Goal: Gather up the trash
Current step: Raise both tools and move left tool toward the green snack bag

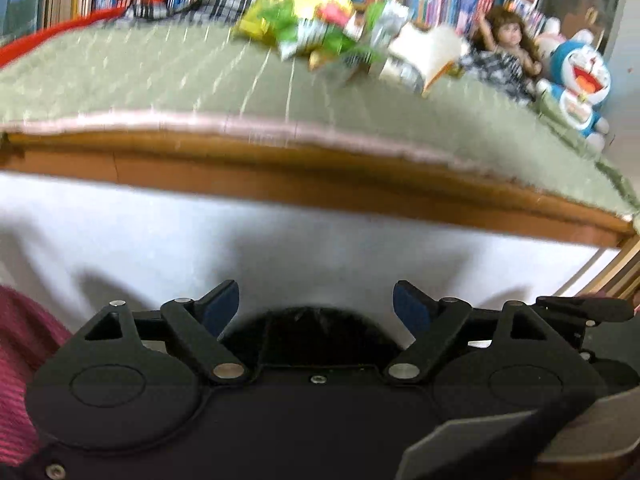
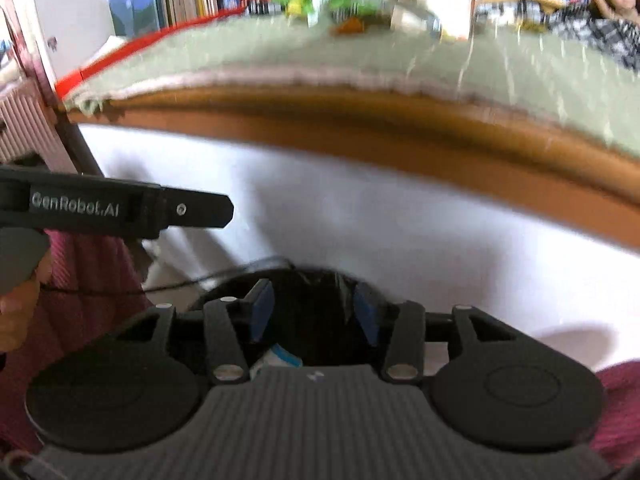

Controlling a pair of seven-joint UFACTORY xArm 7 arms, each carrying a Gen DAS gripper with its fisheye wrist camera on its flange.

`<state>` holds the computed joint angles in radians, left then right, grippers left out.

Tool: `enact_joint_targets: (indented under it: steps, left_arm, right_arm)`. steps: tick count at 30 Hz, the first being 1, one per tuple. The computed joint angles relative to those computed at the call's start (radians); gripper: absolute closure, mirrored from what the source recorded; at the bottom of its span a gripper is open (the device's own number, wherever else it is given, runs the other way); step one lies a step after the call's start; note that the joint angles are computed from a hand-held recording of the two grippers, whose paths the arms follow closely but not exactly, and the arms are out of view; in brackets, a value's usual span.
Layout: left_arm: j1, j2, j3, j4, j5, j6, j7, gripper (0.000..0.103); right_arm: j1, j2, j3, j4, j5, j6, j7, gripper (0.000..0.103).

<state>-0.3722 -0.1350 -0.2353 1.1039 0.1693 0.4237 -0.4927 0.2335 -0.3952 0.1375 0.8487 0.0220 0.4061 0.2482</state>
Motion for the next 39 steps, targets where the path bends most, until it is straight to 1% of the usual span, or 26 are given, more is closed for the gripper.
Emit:
enact_joint_targets:
  steps: [6,8,10,13,14,16,18,21,23,24,26,28,29,31,32,33,34,36,39]
  left_arm:
    - [0.019,-0.023,-0.002,0.036,0.031,-0.079,-0.005,0.016]
    - [0.031,-0.009,-0.007,0.064,0.056,-0.105,-0.016,0.015]
    - [0.052,0.019,-0.018,0.107,0.120,-0.119,-0.056,0.015]
    - [0.069,0.074,-0.024,0.178,0.254,-0.132,-0.158,0.015]
    - [0.065,0.097,-0.020,0.206,0.291,-0.133,-0.184,0.015]
    - [0.044,0.148,-0.001,0.267,0.346,-0.134,-0.206,0.015]
    - [0.015,0.204,0.026,0.332,0.421,-0.140,-0.249,0.015]
    - [-0.032,0.288,0.071,0.423,0.480,-0.176,-0.260,0.015]
    - [-0.085,0.346,0.131,0.486,0.543,-0.215,-0.306,0.015]
    - [-0.078,0.376,0.125,0.512,0.528,-0.245,-0.283,0.015]
    - [-0.057,0.435,0.080,0.582,0.405,-0.221,-0.164,0.015]
    - [-0.032,0.494,0.036,0.645,0.299,-0.216,-0.063,0.017]
    - [-0.033,0.518,0.032,0.672,0.272,-0.207,-0.035,0.019]
    - [-0.042,0.579,0.025,0.758,0.220,-0.153,0.027,0.023]
    - [-0.041,0.612,0.014,0.808,0.188,-0.120,0.070,0.027]
    - [-0.045,0.643,0.009,0.855,0.162,-0.088,0.103,0.034]
    - [-0.053,0.679,0.008,0.912,0.139,-0.052,0.130,0.038]
    - [-0.077,0.743,0.024,1.016,0.108,0.009,0.167,0.049]
    - [-0.112,0.826,0.053,1.149,0.074,0.072,0.220,0.055]
  right_arm:
    - [-0.046,-0.009,0.008,0.048,-0.051,-0.072,0.009,0.038]
    - [-0.085,0.004,0.029,0.072,-0.096,-0.090,0.031,0.037]
    - [-0.138,0.026,0.061,0.104,-0.158,-0.093,0.077,0.037]
    - [-0.200,0.064,0.092,0.145,-0.244,-0.105,0.158,0.037]
    - [-0.211,0.077,0.091,0.157,-0.268,-0.109,0.173,0.037]
    - [-0.253,0.110,0.112,0.193,-0.348,-0.109,0.235,0.037]
    - [-0.270,0.148,0.110,0.229,-0.408,-0.110,0.281,0.037]
    - [-0.266,0.208,0.082,0.292,-0.461,-0.100,0.320,0.037]
    - [-0.246,0.249,0.047,0.337,-0.458,-0.085,0.306,0.038]
    - [-0.230,0.268,0.026,0.357,-0.440,-0.082,0.281,0.039]
    - [-0.204,0.306,-0.011,0.398,-0.401,-0.082,0.233,0.041]
    - [-0.184,0.340,-0.036,0.437,-0.367,-0.078,0.190,0.042]
    - [-0.176,0.353,-0.046,0.450,-0.350,-0.078,0.171,0.042]
    - [-0.162,0.386,-0.061,0.484,-0.312,-0.077,0.126,0.042]
    - [-0.157,0.399,-0.067,0.496,-0.295,-0.079,0.103,0.042]
    - [-0.152,0.412,-0.072,0.508,-0.286,-0.079,0.087,0.042]
    - [-0.147,0.423,-0.076,0.520,-0.283,-0.076,0.077,0.042]
    - [-0.139,0.442,-0.085,0.538,-0.280,-0.072,0.061,0.042]
    - [-0.132,0.459,-0.093,0.551,-0.264,-0.072,0.042,0.042]
